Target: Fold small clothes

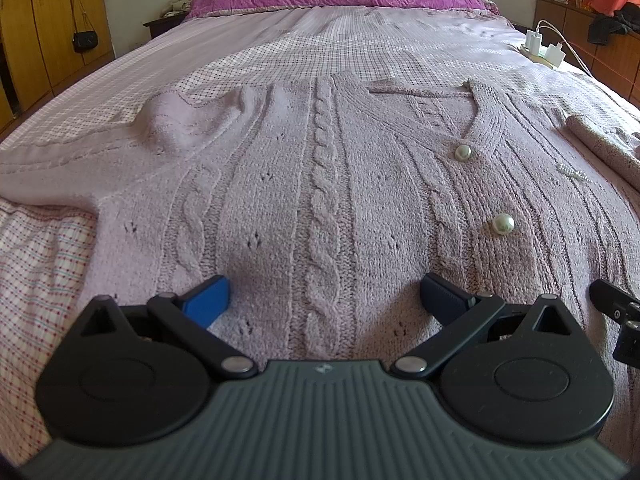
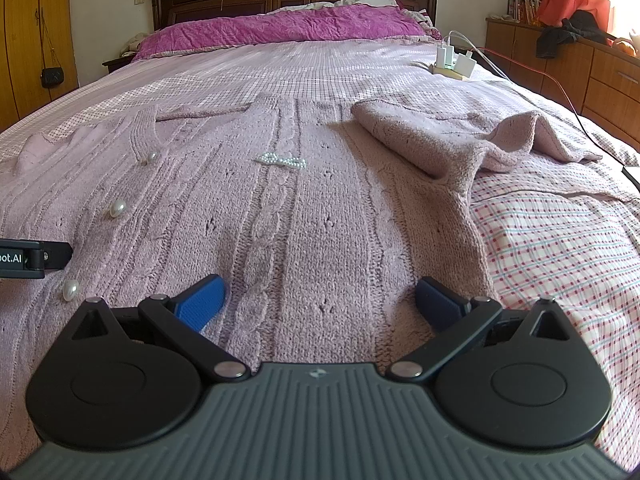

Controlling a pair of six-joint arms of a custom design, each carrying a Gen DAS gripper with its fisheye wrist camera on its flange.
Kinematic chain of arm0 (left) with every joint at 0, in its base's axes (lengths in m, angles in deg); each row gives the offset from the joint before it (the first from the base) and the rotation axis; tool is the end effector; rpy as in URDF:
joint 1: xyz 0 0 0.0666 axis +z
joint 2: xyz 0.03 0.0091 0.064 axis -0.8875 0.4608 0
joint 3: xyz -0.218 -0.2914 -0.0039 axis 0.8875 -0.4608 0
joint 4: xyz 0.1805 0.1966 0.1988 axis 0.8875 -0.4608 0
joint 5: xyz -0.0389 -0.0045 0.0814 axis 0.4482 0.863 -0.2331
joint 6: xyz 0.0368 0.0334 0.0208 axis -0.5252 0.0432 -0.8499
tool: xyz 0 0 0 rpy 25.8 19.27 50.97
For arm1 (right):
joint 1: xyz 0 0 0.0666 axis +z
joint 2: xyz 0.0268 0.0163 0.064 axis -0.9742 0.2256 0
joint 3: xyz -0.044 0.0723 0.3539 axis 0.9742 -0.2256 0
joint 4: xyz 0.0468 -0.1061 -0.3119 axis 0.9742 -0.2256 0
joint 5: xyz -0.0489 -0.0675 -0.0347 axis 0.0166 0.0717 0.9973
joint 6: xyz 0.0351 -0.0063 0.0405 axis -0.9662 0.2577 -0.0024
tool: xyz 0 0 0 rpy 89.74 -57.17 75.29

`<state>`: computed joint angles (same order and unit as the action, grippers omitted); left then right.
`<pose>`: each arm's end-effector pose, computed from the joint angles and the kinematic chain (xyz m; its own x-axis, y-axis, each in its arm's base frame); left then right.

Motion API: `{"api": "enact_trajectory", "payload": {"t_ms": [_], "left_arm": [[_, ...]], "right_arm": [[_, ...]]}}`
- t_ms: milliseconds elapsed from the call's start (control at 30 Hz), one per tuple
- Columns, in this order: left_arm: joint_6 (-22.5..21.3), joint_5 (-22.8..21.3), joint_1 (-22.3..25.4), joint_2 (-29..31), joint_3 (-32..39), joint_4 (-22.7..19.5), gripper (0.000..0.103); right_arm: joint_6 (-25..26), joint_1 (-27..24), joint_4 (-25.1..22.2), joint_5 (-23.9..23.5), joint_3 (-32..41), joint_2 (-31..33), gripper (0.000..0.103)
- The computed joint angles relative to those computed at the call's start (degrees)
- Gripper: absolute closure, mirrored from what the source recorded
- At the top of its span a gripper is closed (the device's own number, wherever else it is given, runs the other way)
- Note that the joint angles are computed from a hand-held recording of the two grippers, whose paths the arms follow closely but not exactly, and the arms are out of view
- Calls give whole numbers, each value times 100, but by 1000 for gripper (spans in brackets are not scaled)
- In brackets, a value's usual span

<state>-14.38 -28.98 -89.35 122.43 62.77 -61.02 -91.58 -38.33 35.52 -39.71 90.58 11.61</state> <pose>0.5277 -0.2669 0.2373 -0.6070 0.3426 -0.7171 0.4717 0.8815 0.0219 0.3875 0.2751 0.2226 -0.5222 0.3400 -0.7822 0.5563 0.8309 -0.0102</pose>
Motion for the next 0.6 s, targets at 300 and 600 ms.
{"api": "enact_trajectory", "payload": {"t_ms": [300,600], "left_arm": [[2,0,-2,-2,-5,6,0],[-1,-4,-2,-4,-12,13,0]], "right_arm": [[-2,-1,-9,0,7,2,0],[1,-17,-81,-33,44,-17,0]]}}
